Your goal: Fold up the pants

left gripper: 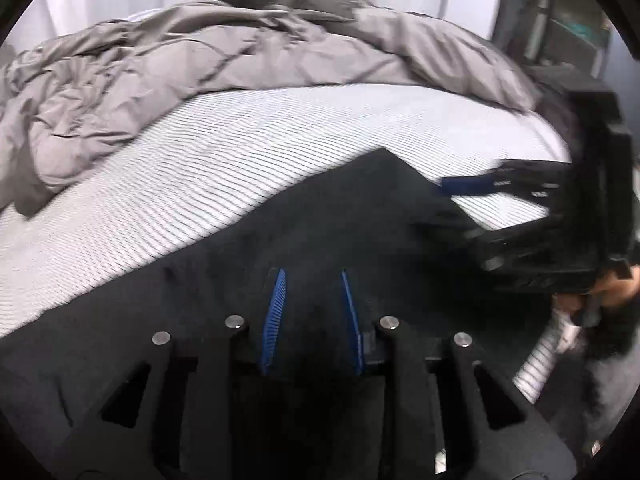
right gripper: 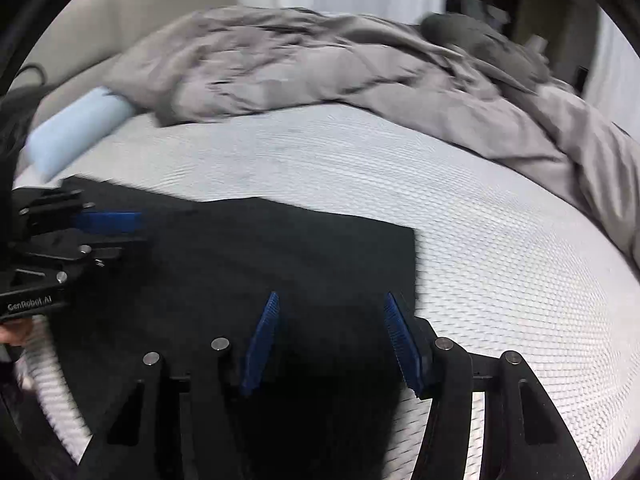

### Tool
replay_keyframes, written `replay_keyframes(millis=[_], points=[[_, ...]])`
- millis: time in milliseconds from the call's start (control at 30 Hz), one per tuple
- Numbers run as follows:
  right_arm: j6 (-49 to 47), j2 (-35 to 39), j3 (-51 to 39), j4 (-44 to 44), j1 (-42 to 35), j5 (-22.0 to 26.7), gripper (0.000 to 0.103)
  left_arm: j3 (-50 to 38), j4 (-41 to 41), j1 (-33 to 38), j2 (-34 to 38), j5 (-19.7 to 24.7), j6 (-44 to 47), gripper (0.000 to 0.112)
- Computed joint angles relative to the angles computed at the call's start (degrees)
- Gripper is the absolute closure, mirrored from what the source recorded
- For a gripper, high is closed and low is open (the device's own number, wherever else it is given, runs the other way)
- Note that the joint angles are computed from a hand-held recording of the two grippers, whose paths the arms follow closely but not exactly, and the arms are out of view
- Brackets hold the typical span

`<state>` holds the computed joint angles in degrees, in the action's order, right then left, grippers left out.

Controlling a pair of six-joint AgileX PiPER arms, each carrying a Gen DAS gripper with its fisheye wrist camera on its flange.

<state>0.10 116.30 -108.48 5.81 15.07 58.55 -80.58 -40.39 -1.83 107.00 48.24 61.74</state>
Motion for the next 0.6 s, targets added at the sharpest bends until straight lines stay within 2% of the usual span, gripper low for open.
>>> replay_keyframes(millis=[67, 100, 133, 167, 300, 367, 433, 467, 533, 600], points=[[-3.20, 1.71, -0.61, 5.15, 0.54, 1.68, 0.047, 2.75, 0.90, -0.69, -0.30, 0.06, 1.97, 0.087], [-2.95, 3.09, -1.68, 4.29, 1.64, 3.50, 0.047, 3.49, 2.32, -1.28, 0.51, -0.23, 1.33, 0.087], [-3.03, 5.36, -3.49, 1.14, 2.99, 6.47, 0.047, 3.39, 4.09, -1.75, 1.68, -0.10, -0.53, 0.087], [-2.18, 5.81, -3.34, -1.99, 4.28, 7.17, 0.047, 3.46, 5.48, -2.04, 2.22, -0.32, -1.01, 0.087], [2.45, 1.75, 2.80, -12.66, 4.88, 5.43, 0.047, 8.42, 4.51, -0.46, -2.10, -3.69, 3.81, 0.086], [4.35, -1.47, 7.29, -14.89, 3.48, 3.33, 0.047, 7.11, 1.98, 2.22, -2.58, 2.16, 4.14, 0.086], [4.05, -4.78, 10.22, -8.45, 0.98, 0.78, 0.047, 5.41, -1.24, 4.63, -2.28, 7.66, 5.99, 0.086], [1.83, -6.24, 10.99, -3.62, 0.12, -0.42, 0.047, 5.86, -2.13, 4.97, -2.79, 8.43, 7.07, 0.084], [-1.88, -6.61, 10.60, 1.20, 0.91, -1.01, 0.046, 7.98, -1.47, 3.58, -3.57, 6.43, 7.92, 0.080], [-4.47, -3.19, 7.50, 4.60, 2.36, 2.50, 0.046, 9.08, 2.34, 0.99, -2.94, 2.10, 6.43, 0.080]])
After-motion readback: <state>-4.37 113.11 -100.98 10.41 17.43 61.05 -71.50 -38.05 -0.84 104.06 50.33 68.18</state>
